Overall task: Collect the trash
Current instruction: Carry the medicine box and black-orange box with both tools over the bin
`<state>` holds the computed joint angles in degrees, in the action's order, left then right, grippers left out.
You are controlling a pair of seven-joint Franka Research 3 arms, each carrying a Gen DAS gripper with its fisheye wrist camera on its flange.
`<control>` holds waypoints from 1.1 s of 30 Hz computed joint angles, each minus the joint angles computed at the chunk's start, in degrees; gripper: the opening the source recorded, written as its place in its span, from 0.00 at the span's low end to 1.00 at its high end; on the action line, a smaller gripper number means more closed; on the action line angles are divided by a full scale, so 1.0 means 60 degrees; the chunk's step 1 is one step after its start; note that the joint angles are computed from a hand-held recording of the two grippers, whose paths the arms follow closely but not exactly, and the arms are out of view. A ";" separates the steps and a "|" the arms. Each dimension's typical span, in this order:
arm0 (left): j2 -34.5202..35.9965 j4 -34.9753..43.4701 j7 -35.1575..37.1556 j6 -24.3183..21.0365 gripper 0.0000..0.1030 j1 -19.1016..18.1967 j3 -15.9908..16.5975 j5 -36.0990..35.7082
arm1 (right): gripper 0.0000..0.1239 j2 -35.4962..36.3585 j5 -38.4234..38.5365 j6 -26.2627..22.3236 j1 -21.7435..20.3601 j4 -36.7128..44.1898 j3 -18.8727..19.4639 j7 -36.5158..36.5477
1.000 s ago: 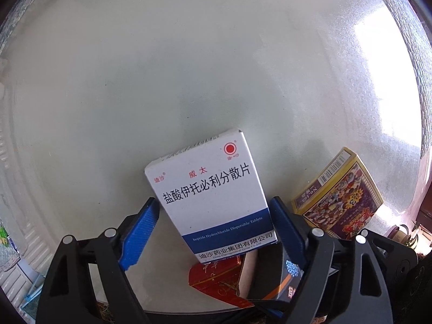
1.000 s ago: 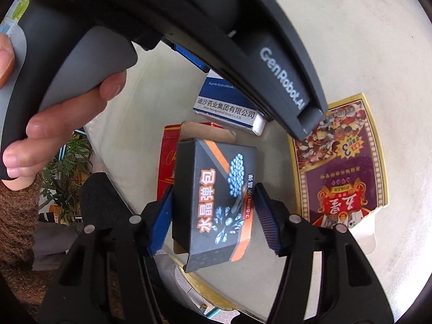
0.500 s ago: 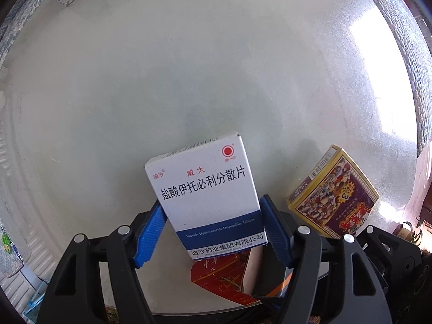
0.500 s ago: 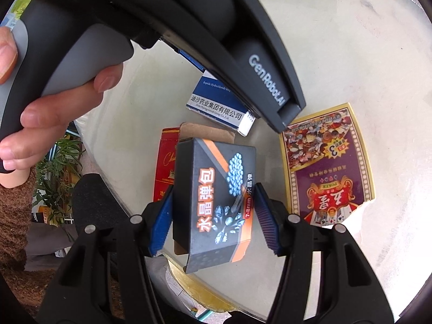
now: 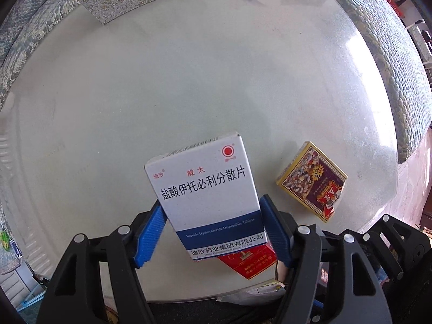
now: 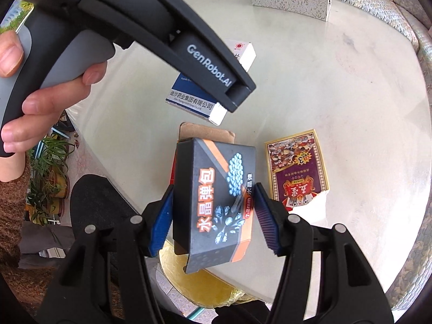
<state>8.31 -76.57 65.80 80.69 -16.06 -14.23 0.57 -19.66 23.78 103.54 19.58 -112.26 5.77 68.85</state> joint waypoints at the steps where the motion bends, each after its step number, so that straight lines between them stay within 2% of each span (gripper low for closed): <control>1: -0.0148 -0.0049 -0.0022 -0.0047 0.65 -0.0029 -0.0022 0.0045 | 0.46 -0.0157 -0.0099 -0.0014 0.0011 -0.0065 0.0063 0.0066; 12: -0.2138 -0.1490 -0.0554 -0.0286 0.65 -0.0492 -0.0276 -0.0133 | 0.46 -0.1690 -0.1057 -0.0532 0.0159 -0.0614 0.0522 0.0643; 20: -0.4210 -0.3197 -0.0635 -0.0477 0.65 -0.0696 -0.0236 -0.0558 | 0.46 -0.2790 -0.1269 -0.1005 0.0382 -0.1005 0.0946 0.1045; 33: -0.6232 -0.5695 -0.1105 0.0254 0.65 -0.1536 -0.0372 -0.1476 | 0.46 -0.4526 -0.1539 -0.1552 0.0515 -0.2377 0.1372 0.1512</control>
